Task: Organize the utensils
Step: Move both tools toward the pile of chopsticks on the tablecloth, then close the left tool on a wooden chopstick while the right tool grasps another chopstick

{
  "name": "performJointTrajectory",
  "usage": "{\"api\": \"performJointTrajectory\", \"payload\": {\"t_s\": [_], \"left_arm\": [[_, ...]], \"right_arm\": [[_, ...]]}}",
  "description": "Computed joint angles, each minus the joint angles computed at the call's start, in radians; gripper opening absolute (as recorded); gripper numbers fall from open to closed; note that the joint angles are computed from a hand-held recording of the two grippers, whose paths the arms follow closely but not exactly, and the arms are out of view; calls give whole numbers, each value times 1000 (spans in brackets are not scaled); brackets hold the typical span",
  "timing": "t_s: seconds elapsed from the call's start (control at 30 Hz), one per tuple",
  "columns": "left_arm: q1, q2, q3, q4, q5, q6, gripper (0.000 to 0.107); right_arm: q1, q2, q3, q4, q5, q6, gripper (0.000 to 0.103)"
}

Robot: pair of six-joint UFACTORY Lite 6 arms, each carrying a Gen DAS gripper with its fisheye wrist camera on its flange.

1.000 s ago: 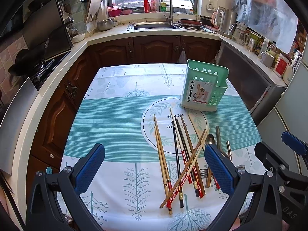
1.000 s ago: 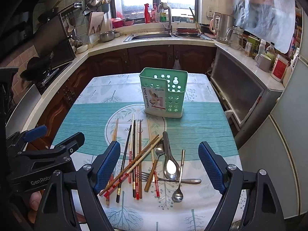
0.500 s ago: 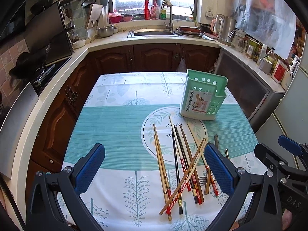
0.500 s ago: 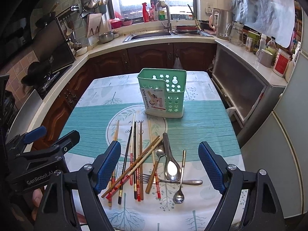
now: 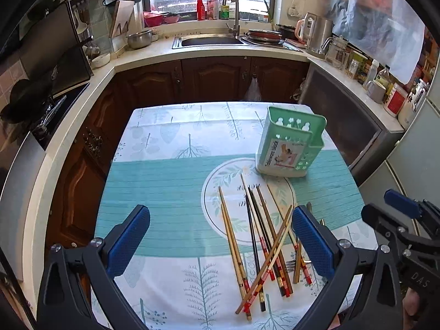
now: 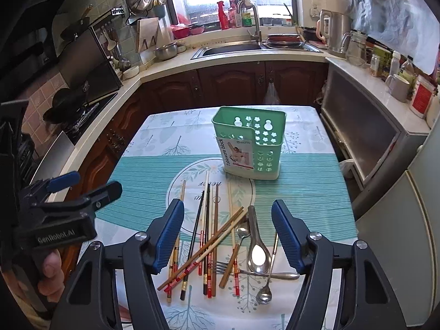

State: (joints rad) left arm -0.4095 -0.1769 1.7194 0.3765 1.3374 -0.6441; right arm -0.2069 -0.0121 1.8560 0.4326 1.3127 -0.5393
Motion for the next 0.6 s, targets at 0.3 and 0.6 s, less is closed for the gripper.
{"api": "performJointTrajectory", "payload": {"t_s": [0.3, 0.6], "left_arm": [[172, 57, 21, -127, -84, 191, 102], [196, 45, -210, -284, -234, 294, 80]], "right_arm": [[103, 180, 173, -66, 23, 49, 46], [107, 280, 118, -85, -16, 58, 36]]}}
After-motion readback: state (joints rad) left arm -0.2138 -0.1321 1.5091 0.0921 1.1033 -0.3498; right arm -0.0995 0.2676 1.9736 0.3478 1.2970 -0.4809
